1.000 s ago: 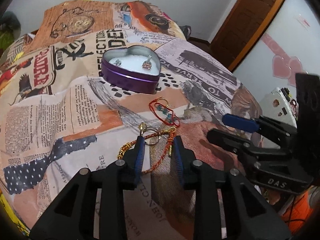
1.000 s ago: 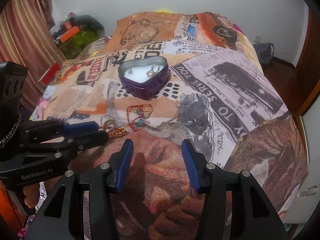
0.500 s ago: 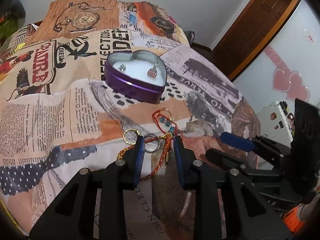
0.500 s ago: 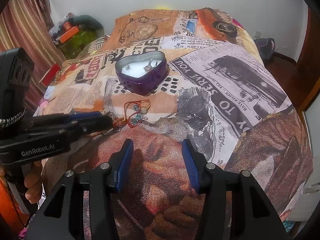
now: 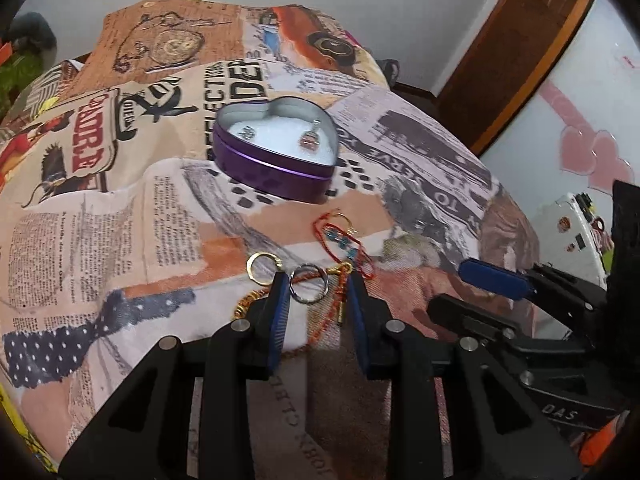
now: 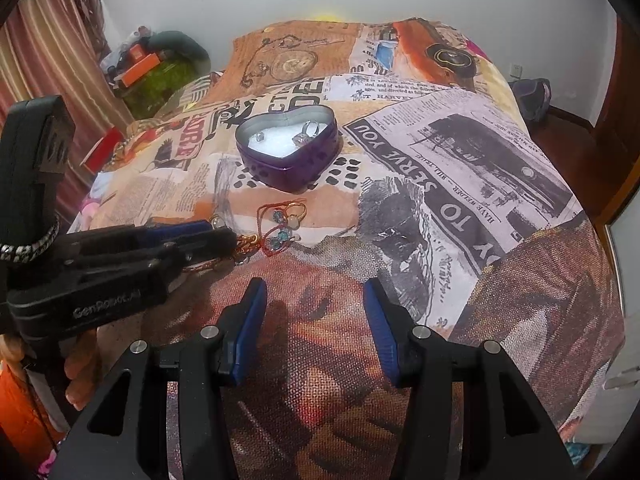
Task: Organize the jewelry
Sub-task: 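Move both tools over the rings beside the string bracelets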
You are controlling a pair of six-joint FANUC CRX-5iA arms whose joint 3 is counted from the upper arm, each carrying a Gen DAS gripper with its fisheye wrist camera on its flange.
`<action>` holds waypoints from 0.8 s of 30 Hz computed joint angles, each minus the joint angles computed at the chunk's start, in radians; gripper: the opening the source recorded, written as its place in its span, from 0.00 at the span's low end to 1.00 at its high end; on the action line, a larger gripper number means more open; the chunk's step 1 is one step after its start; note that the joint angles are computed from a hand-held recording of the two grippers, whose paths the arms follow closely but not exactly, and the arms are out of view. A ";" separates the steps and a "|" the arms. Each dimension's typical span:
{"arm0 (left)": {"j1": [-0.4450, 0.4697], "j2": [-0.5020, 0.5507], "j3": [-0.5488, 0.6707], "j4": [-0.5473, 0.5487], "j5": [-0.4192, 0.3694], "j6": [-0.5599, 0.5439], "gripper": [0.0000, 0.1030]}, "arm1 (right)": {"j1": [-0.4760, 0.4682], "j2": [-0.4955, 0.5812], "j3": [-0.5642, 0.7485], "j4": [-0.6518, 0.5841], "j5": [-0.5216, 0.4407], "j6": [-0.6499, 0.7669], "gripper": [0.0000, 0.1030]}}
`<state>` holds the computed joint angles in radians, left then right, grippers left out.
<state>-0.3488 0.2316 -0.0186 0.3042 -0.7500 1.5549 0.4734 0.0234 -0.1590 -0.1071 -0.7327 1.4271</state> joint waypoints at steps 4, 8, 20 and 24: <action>-0.008 0.017 0.031 -0.054 -0.017 0.048 0.27 | 0.004 -0.003 -0.005 0.014 0.005 -0.011 0.45; -0.005 0.020 0.033 -0.055 -0.009 0.066 0.25 | 0.003 -0.008 -0.006 0.007 0.003 -0.007 0.45; -0.002 -0.051 -0.021 -0.049 0.041 0.001 0.07 | 0.004 -0.007 -0.002 0.015 0.013 -0.016 0.45; 0.022 -0.096 -0.039 -0.116 0.027 0.042 0.07 | 0.012 -0.004 0.010 0.014 0.023 -0.007 0.45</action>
